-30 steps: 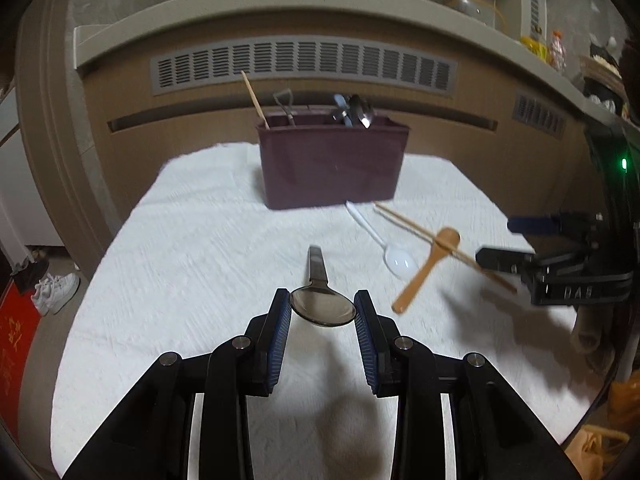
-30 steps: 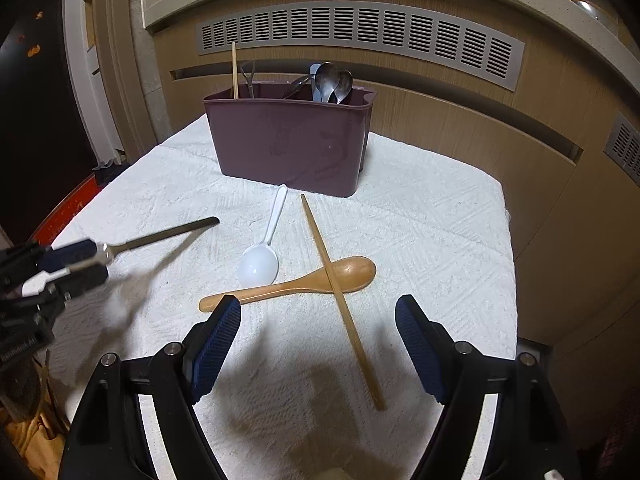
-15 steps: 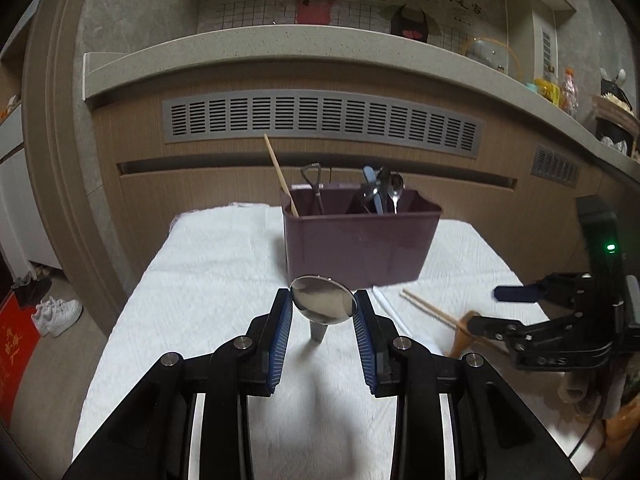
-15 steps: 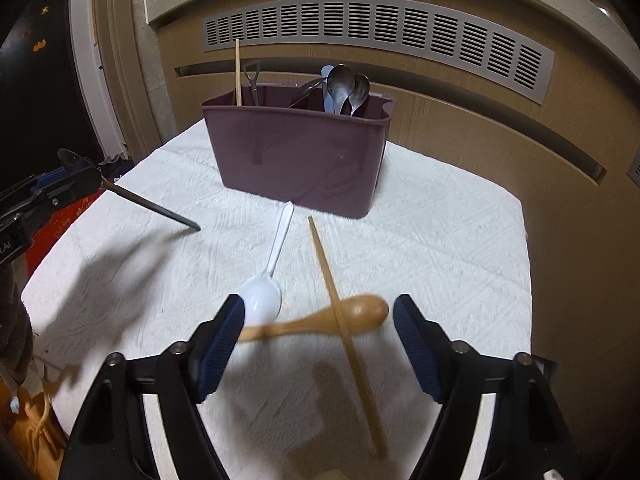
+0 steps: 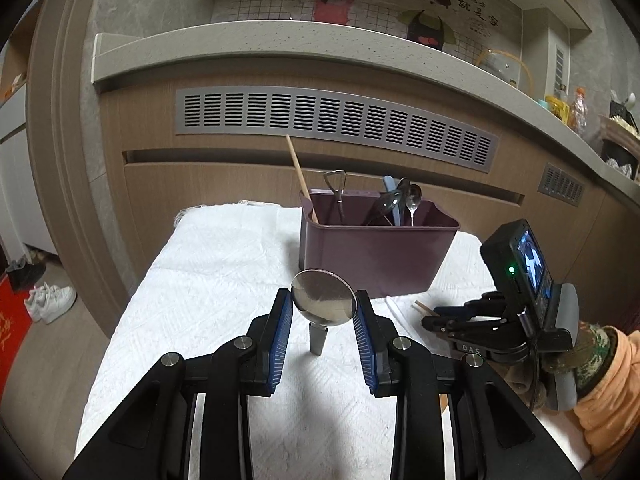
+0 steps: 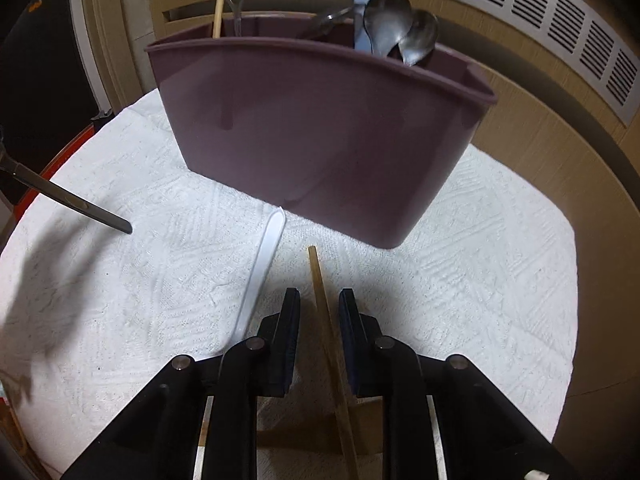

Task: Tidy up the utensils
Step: 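Grasp the other wooden chopstick with the right tool while the left tool lifts the dark spoon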

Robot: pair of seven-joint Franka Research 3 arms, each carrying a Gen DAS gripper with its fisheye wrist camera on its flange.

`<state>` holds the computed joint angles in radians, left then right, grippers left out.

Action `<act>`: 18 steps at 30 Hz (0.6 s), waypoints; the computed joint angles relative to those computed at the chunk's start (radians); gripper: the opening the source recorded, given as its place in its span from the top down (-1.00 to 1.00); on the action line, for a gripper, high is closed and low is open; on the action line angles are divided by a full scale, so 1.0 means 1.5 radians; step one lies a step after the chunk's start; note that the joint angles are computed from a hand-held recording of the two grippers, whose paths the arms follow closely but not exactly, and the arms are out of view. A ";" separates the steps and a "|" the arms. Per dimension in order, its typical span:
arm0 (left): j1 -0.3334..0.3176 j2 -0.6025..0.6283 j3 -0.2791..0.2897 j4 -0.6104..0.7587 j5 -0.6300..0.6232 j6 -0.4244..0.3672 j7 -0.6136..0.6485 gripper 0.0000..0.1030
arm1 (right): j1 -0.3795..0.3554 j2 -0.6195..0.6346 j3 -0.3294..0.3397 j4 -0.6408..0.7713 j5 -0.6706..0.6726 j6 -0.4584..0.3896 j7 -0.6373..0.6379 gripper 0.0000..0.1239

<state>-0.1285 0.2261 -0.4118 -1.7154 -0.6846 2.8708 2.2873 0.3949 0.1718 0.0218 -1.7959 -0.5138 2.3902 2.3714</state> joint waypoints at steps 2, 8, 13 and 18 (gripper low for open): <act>-0.002 0.000 0.002 0.000 0.005 -0.001 -0.008 0.38 | -0.001 -0.005 0.001 -0.007 0.005 0.003 0.001 0.87; 0.002 -0.016 -0.002 -0.014 -0.018 0.001 0.010 0.38 | 0.007 -0.058 0.013 -0.044 -0.042 0.009 0.049 0.90; -0.002 -0.037 0.004 -0.025 -0.063 -0.006 0.042 0.39 | 0.004 -0.111 0.043 -0.060 -0.101 -0.002 0.093 0.90; -0.020 -0.061 0.025 -0.033 -0.080 -0.008 0.052 0.41 | -0.007 -0.151 0.073 -0.064 -0.142 0.004 0.128 0.92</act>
<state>-0.1592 0.1343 -0.3740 -1.7651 -0.8048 2.8586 2.3654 0.3848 -0.0549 0.1310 -1.8920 -0.7269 2.3967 2.5636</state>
